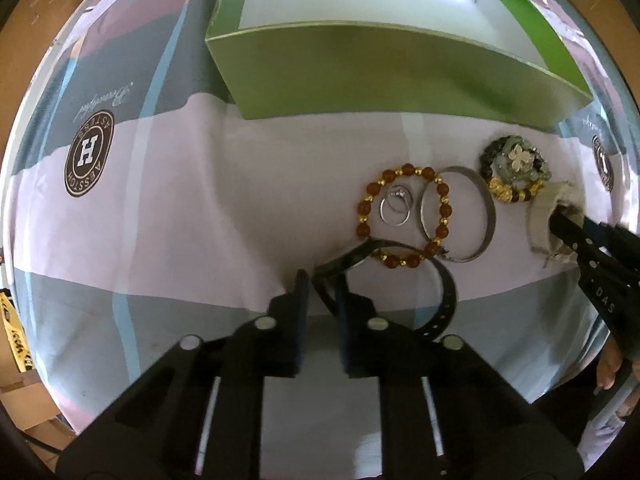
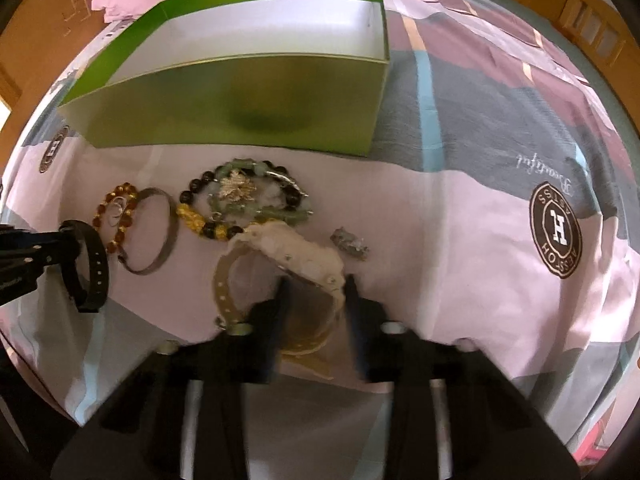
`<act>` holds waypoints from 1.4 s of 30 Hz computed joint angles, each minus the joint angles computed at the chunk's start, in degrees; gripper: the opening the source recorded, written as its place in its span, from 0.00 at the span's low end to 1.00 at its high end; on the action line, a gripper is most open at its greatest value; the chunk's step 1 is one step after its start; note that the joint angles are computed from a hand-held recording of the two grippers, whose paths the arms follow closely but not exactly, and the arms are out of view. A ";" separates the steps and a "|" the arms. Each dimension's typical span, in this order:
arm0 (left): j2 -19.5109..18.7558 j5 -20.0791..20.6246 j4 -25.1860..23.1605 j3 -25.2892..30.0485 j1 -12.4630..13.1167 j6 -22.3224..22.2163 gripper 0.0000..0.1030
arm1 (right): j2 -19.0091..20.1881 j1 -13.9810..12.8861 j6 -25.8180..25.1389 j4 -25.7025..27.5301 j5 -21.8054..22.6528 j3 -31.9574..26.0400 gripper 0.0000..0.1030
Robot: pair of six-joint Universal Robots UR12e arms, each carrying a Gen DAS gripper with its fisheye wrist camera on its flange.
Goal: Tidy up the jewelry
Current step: 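Grasp the black strap watch with the left gripper while the right gripper grasps the white watch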
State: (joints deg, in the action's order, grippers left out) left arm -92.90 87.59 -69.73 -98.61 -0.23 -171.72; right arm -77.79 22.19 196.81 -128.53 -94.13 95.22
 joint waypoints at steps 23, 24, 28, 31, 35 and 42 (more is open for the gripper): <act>0.58 -2.00 5.37 -1.65 0.98 -0.55 0.37 | 0.12 -0.22 0.46 -1.36 0.61 0.16 0.26; 0.71 -1.70 5.27 -1.76 0.59 -0.45 0.26 | 0.21 -0.19 0.37 -1.26 0.50 0.03 0.26; 0.08 0.59 5.73 -1.70 -0.53 -0.26 0.10 | 0.31 0.11 -0.61 -1.40 0.25 0.04 0.25; 0.14 -0.29 6.21 -1.67 -0.33 -0.67 0.02 | 0.23 0.23 -1.19 -1.60 0.14 0.15 0.16; 0.86 -2.32 8.38 -1.78 0.48 -1.13 0.01 | -0.26 -0.58 -0.08 -2.65 3.45 0.71 0.14; 1.10 -5.22 10.16 -1.00 1.55 -2.46 0.01 | -1.01 -0.58 -0.37 -4.26 3.10 0.64 0.14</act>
State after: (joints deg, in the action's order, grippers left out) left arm -91.80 82.37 -59.57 -99.61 1.32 -174.18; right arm -78.80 21.61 196.44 -132.79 -91.03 95.85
